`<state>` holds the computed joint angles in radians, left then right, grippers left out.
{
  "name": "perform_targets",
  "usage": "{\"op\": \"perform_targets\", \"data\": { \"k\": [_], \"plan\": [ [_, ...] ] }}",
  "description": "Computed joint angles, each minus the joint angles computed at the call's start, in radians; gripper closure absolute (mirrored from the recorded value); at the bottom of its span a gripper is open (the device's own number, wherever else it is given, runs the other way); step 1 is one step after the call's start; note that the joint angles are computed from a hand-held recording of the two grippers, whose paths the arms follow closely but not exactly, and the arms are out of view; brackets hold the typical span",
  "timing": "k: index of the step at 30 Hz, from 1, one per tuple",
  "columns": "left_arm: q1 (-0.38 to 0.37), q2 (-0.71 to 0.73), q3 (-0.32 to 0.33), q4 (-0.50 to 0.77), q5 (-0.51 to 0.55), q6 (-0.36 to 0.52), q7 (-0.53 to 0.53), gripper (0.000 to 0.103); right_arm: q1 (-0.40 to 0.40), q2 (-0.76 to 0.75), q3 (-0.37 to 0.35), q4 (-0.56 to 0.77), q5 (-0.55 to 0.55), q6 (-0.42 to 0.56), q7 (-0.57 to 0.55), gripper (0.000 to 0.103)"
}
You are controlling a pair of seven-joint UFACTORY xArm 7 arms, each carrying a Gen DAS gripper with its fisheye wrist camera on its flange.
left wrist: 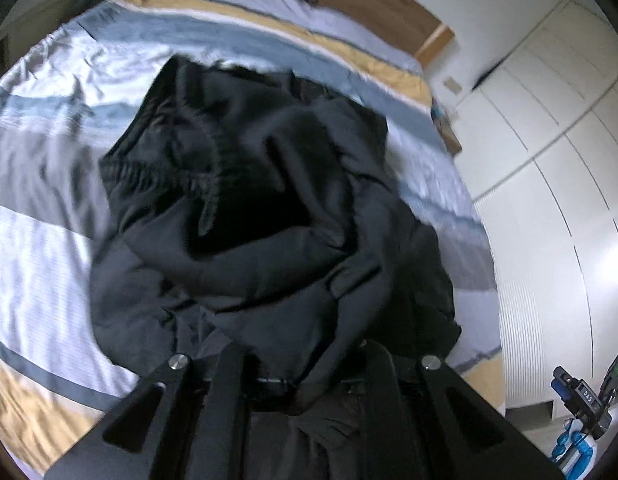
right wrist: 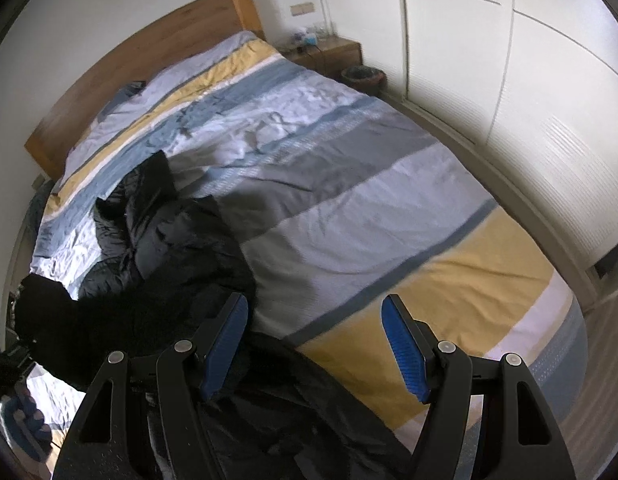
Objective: Fold large clothes
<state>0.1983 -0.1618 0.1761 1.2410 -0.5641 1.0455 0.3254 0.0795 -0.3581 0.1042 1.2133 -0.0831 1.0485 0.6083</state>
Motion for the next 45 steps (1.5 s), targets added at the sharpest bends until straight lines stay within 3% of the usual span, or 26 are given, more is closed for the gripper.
{"op": "perform_targets", "data": {
  "k": [7,14,20,30,35,45],
  "plan": [
    [-0.057,-0.007,-0.068,-0.102,0.128,-0.056,-0.036,0.094,-0.019,-0.057,-0.019,-0.078,0.010,0.021,-0.005,0.034],
    [-0.077,-0.043,-0.066,-0.188,0.187,-0.062,-0.005,0.091,-0.014,-0.060,-0.011,-0.106,0.027,0.012,-0.002,0.034],
    [-0.078,-0.069,-0.045,-0.198,0.182,-0.034,0.031,0.083,0.009,-0.040,0.006,-0.093,0.037,-0.002,-0.005,0.034],
    [-0.051,-0.138,-0.004,-0.206,0.193,0.026,0.071,0.081,0.053,0.008,0.040,-0.061,0.022,-0.018,0.008,0.034],
    [-0.033,-0.161,0.048,-0.182,0.138,0.111,0.118,0.081,0.082,0.038,0.054,-0.058,0.029,-0.034,0.026,0.034],
    [-0.024,-0.156,0.048,-0.149,0.075,0.134,0.139,0.081,0.115,0.053,0.060,-0.029,0.009,-0.020,0.032,0.034]
  ]
}}
